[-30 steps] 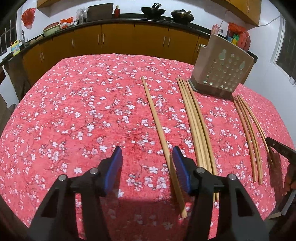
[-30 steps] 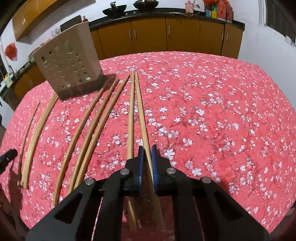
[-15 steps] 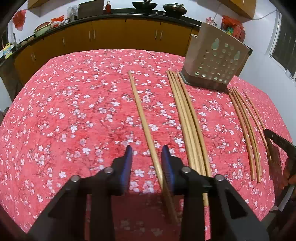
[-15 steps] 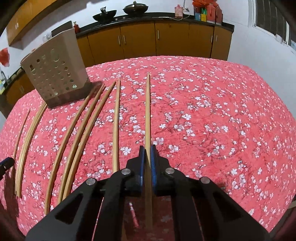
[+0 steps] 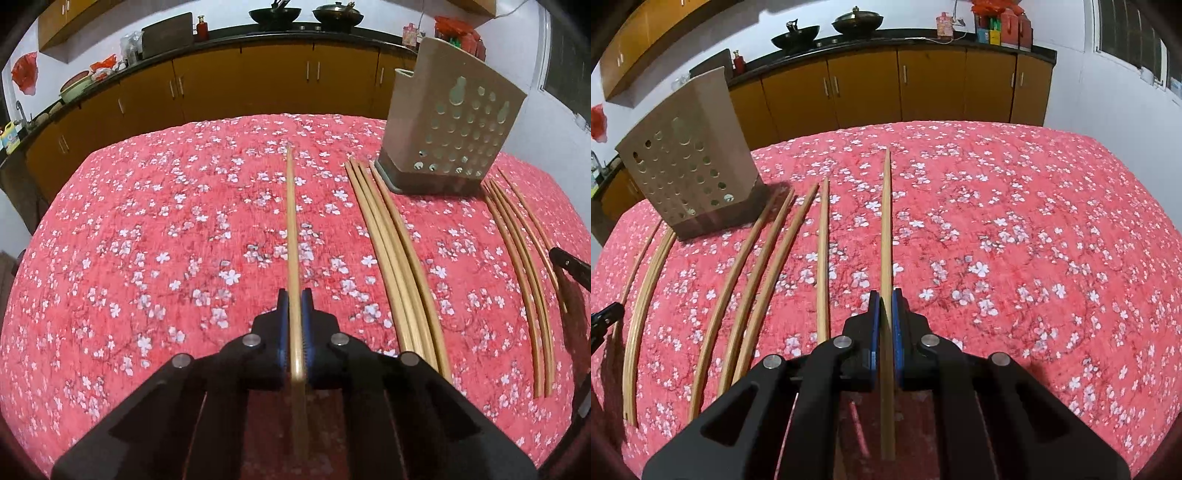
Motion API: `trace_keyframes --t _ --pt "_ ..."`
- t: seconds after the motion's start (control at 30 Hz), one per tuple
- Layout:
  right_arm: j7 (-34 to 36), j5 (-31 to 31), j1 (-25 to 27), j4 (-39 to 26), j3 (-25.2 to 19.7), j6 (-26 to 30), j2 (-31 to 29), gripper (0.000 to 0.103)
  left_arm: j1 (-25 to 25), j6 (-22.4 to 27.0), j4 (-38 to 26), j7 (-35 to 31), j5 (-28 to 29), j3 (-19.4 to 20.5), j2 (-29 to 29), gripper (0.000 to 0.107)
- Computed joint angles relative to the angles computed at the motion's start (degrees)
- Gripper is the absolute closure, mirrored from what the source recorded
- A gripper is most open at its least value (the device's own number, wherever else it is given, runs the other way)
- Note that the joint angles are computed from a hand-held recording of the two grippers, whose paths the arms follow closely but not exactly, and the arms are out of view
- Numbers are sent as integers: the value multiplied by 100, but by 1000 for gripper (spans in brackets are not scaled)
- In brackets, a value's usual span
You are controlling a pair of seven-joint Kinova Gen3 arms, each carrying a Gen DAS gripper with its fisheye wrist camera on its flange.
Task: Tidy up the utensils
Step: 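Lift both chopsticks and lower them into the beige utensil holder with both tools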
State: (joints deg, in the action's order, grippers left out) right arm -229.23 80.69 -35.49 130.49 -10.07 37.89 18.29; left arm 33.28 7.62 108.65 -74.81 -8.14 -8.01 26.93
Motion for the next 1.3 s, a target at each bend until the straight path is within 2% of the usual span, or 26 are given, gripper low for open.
trace_keyframes --t 0.27,0.37,0.47,0.57,0.63,1.0,1.07,1.17,1.3 --pt "9 -184 -198 163 -128 97 -159 95 -253 -371 501 -244 214 293 -247 94" --pt "63 -274 -300 146 -155 205 -134 95 2 -497 683 -301 300 53 -325 94" --pt "-11 -243 -340 181 -142 204 -139 95 486 -660 839 -338 393 -417 -348 95" --pt "8 -313 -318 167 -175 227 -166 96 400 -587 806 -409 461 -356 -375 99" --pt "-155 -272 -464 265 -184 394 -329 96 90 -386 745 -495 552 -73 -453 100" --pt "-165 -505 -918 338 -677 1839 -1160 96 94 -785 1005 -622 578 -214 -1367 100" --pt "-204 -471 -973 298 -741 2071 -1203 96 201 -888 991 -705 720 -320 -1471 100" --pt "-304 -390 -1049 281 -818 2382 -1278 96 131 -1127 1073 -860 957 -274 -1725 100" --pt "-324 -278 -1068 231 -861 2653 -1330 96 303 -1352 1014 -1201 1440 -484 -1894 100"
